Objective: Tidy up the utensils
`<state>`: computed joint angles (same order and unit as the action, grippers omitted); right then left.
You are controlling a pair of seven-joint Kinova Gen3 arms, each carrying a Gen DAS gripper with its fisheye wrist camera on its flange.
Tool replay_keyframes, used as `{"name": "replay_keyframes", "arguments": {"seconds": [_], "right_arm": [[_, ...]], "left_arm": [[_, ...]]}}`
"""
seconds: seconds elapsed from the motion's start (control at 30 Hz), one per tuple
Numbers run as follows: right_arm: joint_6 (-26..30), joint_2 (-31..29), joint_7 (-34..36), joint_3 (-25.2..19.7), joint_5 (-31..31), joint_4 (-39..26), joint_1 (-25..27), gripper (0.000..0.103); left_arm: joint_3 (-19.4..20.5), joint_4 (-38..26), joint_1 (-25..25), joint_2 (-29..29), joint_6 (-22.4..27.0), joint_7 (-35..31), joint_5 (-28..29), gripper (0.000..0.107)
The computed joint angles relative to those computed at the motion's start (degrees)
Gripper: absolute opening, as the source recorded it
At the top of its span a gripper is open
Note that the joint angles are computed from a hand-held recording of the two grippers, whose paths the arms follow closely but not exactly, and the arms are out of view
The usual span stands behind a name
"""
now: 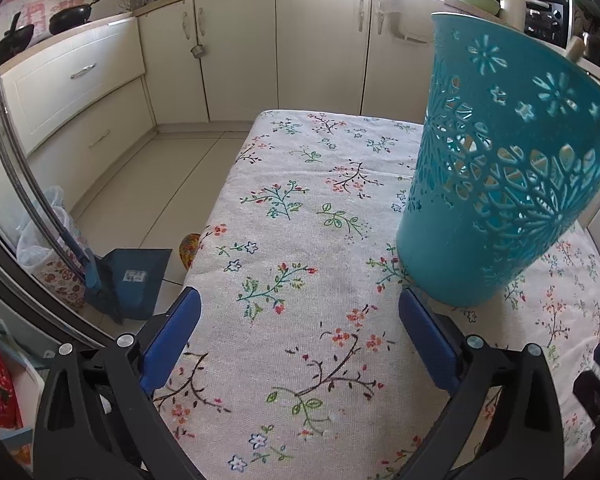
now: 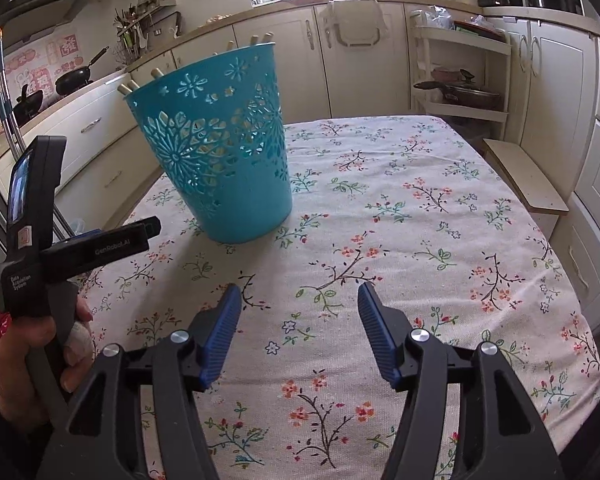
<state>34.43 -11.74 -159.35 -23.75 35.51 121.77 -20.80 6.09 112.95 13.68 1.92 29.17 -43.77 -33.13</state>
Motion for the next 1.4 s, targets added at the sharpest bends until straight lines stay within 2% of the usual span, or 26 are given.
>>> {"name": "replay_keyframes", "arguments": {"seconds": [0.1,0.27,0.43,0.53,0.57,0.63,0.73,0.87,0.97,1.07,1.13,1.3,1.4], "right_arm": [[0.3,-0.5,0.6,0.2,-0.7,-0.7,-0.3,0.065],[1.3,-2.3,4.1,0.9,-4.7,-2.6,-0.7,0.068],[4.5,-5.8,7.6,-0.9,-8.5,-5.7,0.2,0.082],[7.1,-8.4,10.1,-1.5,-11.4,-8.3,0.9,0.089],[8.0,-9.1,11.0,-1.5,-12.5,-9.3,1.2,0.091],[11.0,-10.1,13.3,-1.7,-14.8,-12.1,1.5,0.094],[14.0,-12.2,16.0,-2.0,-18.2,-15.4,2.1,0.096],[17.6,-15.1,18.0,-3.6,-22.1,-18.9,3.7,0.096],[19.2,-17.6,19.6,-4.9,-24.4,-20.6,5.2,0.096],[20.2,-21.0,19.5,-6.3,-27.4,-21.1,7.4,0.096],[20.4,-22.9,19.3,-7.7,-29.8,-20.7,8.8,0.096],[21.8,-27.1,18.9,-12.8,-33.5,-19.8,14.3,0.096],[22.5,-29.1,20.4,-14.5,-35.1,-20.5,16.5,0.096]], "left_arm": [[0.7,0.7,0.5,-1.7,1.5,0.0,-0.5,0.095],[2.5,0.0,-0.5,-6.4,5.7,-5.7,4.8,0.095],[3.0,-2.2,-1.5,-13.1,10.8,-14.0,12.3,0.095],[3.3,-3.5,-1.3,-17.1,13.6,-16.0,14.0,0.095],[4.2,-4.6,-1.6,-18.4,15.9,-15.8,13.5,0.095],[8.7,-6.9,-5.4,-20.0,20.6,-16.2,12.9,0.095],[13.6,-10.5,-10.1,-21.7,27.6,-17.3,13.4,0.095],[11.1,-14.0,-6.4,-24.3,34.8,-19.5,15.4,0.095],[12.5,-15.5,-7.4,-27.5,37.9,-20.7,16.4,0.095],[13.7,-16.4,-8.8,-31.6,40.0,-21.7,17.8,0.095],[13.2,-16.9,-9.2,-34.3,41.3,-22.6,20.0,0.095],[13.3,-17.2,-12.2,-38.6,43.2,-25.1,23.0,0.095],[13.0,-17.5,-13.7,-40.5,44.1,-26.8,24.5,0.095]]}}
